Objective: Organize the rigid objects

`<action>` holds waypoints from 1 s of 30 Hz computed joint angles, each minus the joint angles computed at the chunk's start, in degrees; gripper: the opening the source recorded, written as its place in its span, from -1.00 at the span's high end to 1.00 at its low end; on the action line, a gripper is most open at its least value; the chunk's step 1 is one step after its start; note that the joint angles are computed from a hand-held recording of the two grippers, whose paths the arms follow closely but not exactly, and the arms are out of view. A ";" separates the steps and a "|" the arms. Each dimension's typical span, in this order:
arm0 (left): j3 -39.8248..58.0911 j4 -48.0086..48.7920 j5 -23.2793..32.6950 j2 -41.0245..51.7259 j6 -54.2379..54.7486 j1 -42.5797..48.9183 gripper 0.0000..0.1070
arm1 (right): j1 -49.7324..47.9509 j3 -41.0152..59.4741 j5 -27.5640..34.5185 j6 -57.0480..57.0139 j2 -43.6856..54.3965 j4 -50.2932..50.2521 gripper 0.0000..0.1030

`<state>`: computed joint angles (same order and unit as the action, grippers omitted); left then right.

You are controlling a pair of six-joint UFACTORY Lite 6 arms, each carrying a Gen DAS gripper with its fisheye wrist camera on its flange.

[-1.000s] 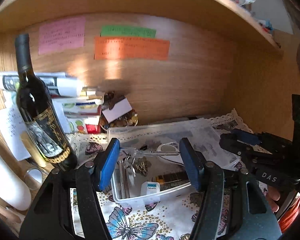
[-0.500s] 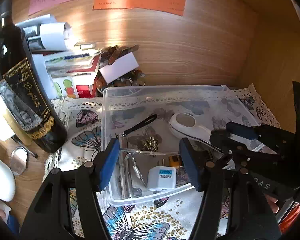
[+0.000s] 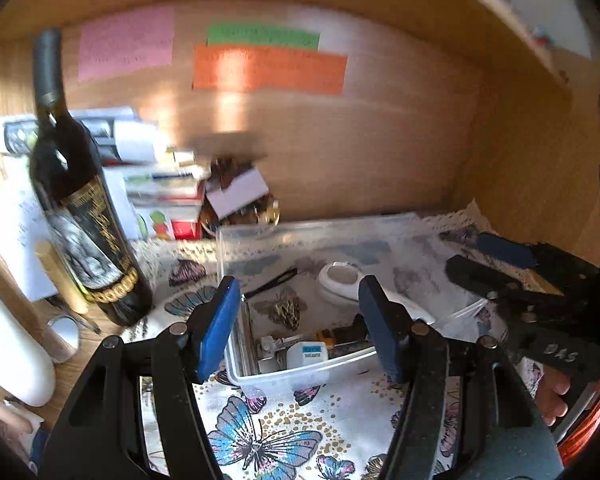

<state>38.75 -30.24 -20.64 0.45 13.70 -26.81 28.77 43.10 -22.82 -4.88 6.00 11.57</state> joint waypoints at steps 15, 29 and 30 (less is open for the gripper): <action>-17.66 -39.48 -18.97 -29.59 30.89 -23.19 -0.76 | 10.87 -23.69 -9.66 -15.36 -33.29 22.25 -0.94; -20.22 -46.74 -27.73 -33.28 33.96 -32.59 -0.87 | 22.30 -28.13 -15.41 -30.07 -40.17 40.83 -1.00; -20.35 -46.61 -27.57 -33.50 33.79 -32.52 -0.87 | 22.60 -28.19 -15.62 -30.45 -40.31 41.20 -1.00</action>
<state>18.40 -76.85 -48.22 -33.05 47.49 -59.33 51.37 14.91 -38.44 -35.32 -34.32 52.77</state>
